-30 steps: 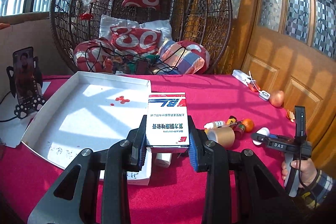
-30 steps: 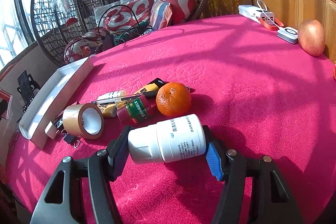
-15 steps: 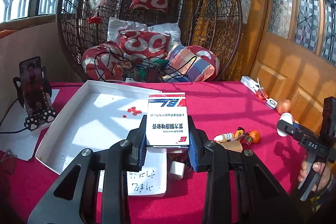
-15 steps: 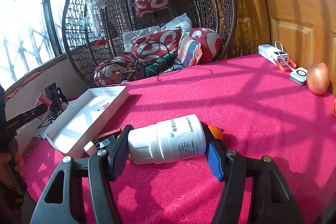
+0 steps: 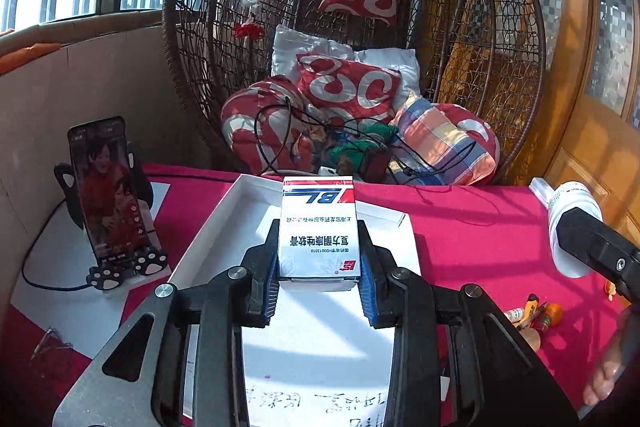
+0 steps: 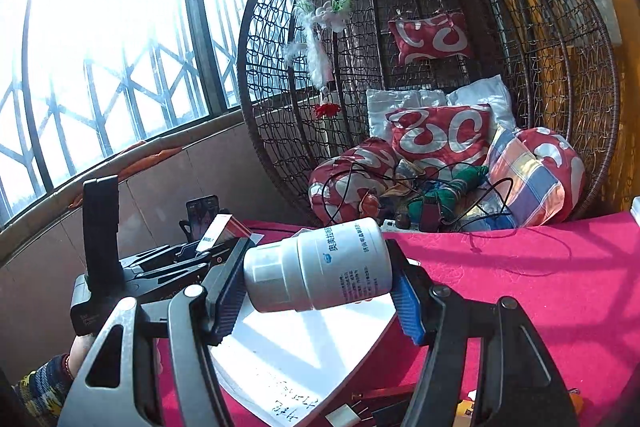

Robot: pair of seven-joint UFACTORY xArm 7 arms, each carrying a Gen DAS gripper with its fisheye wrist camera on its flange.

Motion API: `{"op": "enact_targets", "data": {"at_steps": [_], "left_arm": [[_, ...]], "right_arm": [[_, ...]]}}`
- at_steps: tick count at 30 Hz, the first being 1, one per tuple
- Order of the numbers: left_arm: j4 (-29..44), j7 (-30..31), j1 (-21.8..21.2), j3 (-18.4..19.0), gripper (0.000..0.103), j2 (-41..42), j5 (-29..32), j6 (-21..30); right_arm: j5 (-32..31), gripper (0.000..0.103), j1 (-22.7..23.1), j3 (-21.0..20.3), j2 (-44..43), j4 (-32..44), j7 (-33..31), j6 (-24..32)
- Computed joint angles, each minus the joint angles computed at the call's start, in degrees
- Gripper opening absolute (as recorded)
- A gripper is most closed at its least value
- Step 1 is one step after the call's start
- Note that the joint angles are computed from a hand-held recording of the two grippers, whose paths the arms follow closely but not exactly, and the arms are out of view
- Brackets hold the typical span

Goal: Organize rigid objects
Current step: 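Release the BL box into the white tray while the right tool releases the bottle, then grasp the brown tape roll with the left tool while the right tool moves to the orange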

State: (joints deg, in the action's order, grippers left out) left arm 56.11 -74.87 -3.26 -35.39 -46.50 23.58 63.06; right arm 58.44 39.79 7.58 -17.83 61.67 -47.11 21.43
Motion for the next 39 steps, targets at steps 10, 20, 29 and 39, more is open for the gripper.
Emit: {"op": "enact_targets", "data": {"at_steps": [10, 20, 29, 39], "left_arm": [[-6.6, -3.2, -4.3, 2.4, 0.032, 0.6, -2.8, 1.0], [-8.2, -7.5, -6.3, 4.7, 0.032, 2.1, -5.6, 2.5], [-6.1, -20.2, -4.3, -3.1, 0.103, -2.1, -2.8, 7.6], [1.7, -20.3, -1.3, -12.5, 0.103, 6.5, 2.7, -4.6]], "right_arm": [[-16.5, 0.064, -2.2, 7.2, 10.5, -1.0, 18.2, -4.1], [-16.5, 0.065, -1.1, 5.9, 10.7, -1.8, 19.2, -4.5], [10.1, 0.103, 3.5, 1.3, 1.8, -9.5, -2.2, -9.7], [37.1, 0.103, 0.7, -5.7, -13.0, -15.8, -29.8, -12.5]]}}
